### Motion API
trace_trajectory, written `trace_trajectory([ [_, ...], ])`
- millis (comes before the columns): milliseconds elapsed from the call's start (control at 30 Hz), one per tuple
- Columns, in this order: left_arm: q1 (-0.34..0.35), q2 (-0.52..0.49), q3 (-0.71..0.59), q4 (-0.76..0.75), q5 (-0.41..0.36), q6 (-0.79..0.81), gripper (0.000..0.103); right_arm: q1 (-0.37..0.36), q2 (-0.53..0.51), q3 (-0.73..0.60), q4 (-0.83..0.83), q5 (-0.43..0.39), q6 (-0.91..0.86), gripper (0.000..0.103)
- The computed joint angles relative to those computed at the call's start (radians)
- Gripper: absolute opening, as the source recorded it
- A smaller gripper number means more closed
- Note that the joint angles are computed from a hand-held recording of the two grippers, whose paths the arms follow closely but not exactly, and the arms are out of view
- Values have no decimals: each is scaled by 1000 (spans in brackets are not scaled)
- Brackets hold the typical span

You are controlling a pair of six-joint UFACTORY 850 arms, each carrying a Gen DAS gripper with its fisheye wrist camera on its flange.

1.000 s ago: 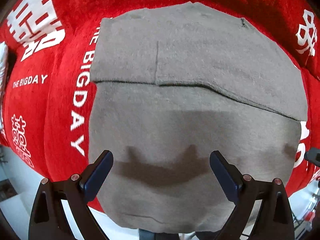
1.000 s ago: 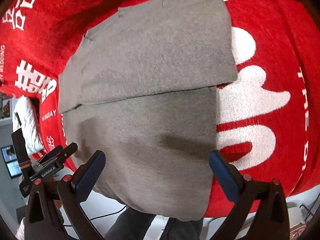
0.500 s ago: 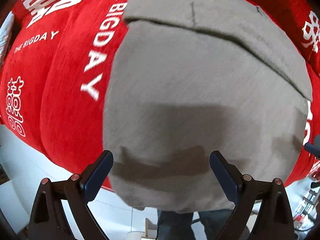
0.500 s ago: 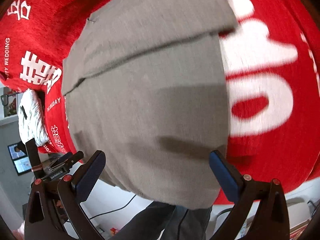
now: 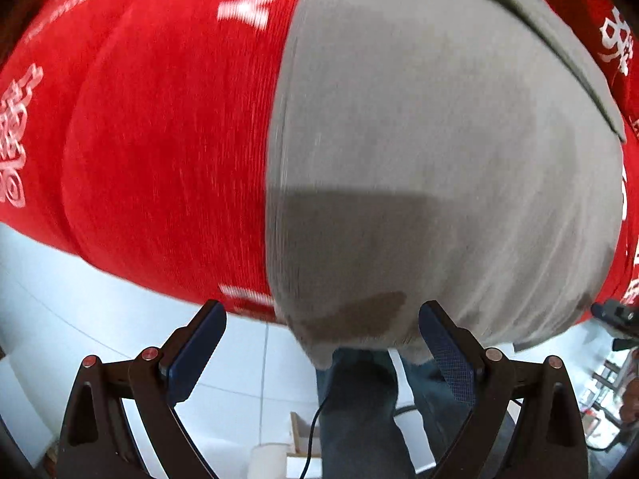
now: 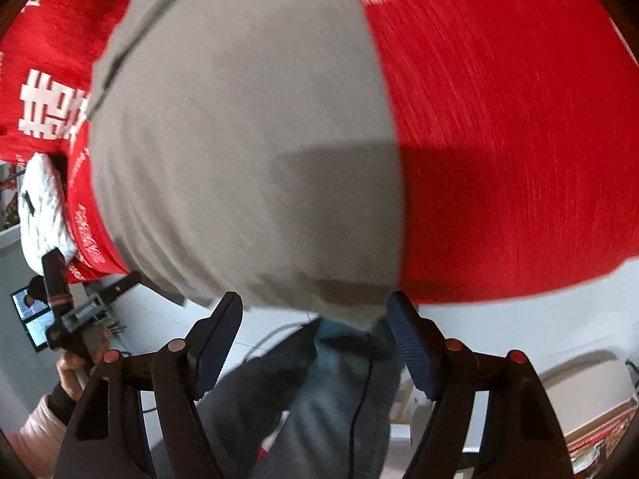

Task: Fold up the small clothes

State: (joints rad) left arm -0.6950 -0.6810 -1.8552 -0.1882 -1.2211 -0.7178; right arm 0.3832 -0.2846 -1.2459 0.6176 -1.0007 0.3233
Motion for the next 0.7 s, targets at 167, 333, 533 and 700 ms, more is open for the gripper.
trace_trajectory([
  [167,-7,10,70,-79,69,28,98,22,21,109,42,52,-13,79],
  [333,-23,12,107,-138,118,66,98,32,9,154,109,120,-99,79],
  [533,-8,29,156,-177,173,99,94,29,3,176,203,168,-150,43],
  [700,-19,53,177,-255,218,146,30,15,51,201,298,159,-181,11],
])
